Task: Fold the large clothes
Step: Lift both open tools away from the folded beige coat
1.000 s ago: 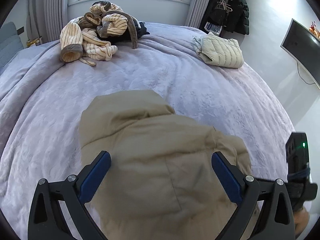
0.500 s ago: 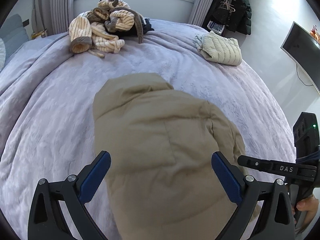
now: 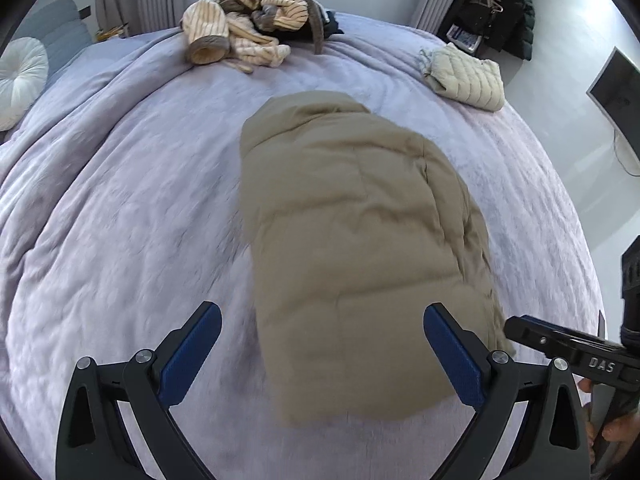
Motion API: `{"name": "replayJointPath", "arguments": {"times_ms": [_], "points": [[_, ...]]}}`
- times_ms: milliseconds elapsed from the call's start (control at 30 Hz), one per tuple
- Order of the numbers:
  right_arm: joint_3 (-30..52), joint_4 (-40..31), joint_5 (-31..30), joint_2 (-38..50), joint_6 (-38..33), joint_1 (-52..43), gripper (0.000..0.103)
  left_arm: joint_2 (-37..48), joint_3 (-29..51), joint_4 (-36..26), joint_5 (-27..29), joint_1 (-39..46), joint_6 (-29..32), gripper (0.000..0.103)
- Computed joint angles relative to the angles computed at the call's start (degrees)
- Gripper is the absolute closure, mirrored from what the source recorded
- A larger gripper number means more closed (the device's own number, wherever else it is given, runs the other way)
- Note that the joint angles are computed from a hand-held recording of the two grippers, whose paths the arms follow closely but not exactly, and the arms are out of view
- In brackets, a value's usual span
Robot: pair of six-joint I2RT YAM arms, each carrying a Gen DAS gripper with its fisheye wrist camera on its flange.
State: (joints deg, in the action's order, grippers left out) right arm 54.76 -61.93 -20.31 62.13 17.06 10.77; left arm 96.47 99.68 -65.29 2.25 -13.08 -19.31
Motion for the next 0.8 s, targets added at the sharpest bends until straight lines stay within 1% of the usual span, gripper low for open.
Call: {"name": "replayJointPath", "arguments": {"times_ms": [67,133,167,200,233,300,367,433,467,500,567,667,733,800], "points": [[0.8,-2.6,1.4,-2.0,0.6,1.5,0.040,-1.8,-0.6,-1.3,-0.6,-0.6,-0.6,0.002],[2.2,-5.5,2.9,-4.0,1.6,3.2,0.032,-3.3,-0.7,-2.9,-1.1,-1.2,-1.5,0.002],[2.8,-6.6,3.2,-4.7,1.8,3.7,0.029,-4.1,-0.7,-4.1,-1.3,-1.6,-2.4,0.002],[3.3,-7.4,3.6,-5.2,2.2,4.2,0.024,-4.5,-0.3,-5.3,-1.4,-1.8,-2.8,0.001],[4.2,-8.5,4.4,-5.9,2.7,5.1,0.022,-4.8,0.1,-6.4,-1.6,-2.0,-3.3,0.001],[6.4,-10.9,6.2,-6.9,3.8,7.2,0.022,-5.6,1.0,-8.4,-2.3,-2.6,-4.3,0.001],[8.9,-13.2,8.2,-7.3,5.1,9.5,0.018,-5.9,2.3,-10.1,-3.4,-3.2,-4.8,0.001],[11.1,-15.0,10.2,-7.6,6.4,11.6,0.009,-6.5,3.7,-12.1,-5.8,-4.3,-5.3,0.001],[12.3,-16.0,11.6,-7.7,7.4,13.1,0.006,-7.1,4.1,-13.3,-7.3,-5.0,-5.9,0.001],[13.4,-16.9,12.6,-7.8,8.4,14.4,0.000,-7.3,4.7,-14.1,-7.9,-5.2,-6.1,0.001],[15.0,-18.0,13.8,-8.0,9.0,15.4,0.000,-8.5,4.6,-14.8,-8.3,-5.2,-6.7,0.001],[17.8,-20.0,18.6,-8.4,12.3,19.5,0.000,-10.9,3.8,-16.0,-6.9,-4.1,-7.4,0.001],[20.0,-22.3,21.5,-7.8,15.2,22.7,0.000,-11.6,4.1,-17.4,-8.1,-4.1,-7.4,0.001],[22.8,-24.8,23.1,-7.0,16.3,24.6,0.000,-12.1,4.8,-19.0,-9.0,-4.1,-7.0,0.001]]}}
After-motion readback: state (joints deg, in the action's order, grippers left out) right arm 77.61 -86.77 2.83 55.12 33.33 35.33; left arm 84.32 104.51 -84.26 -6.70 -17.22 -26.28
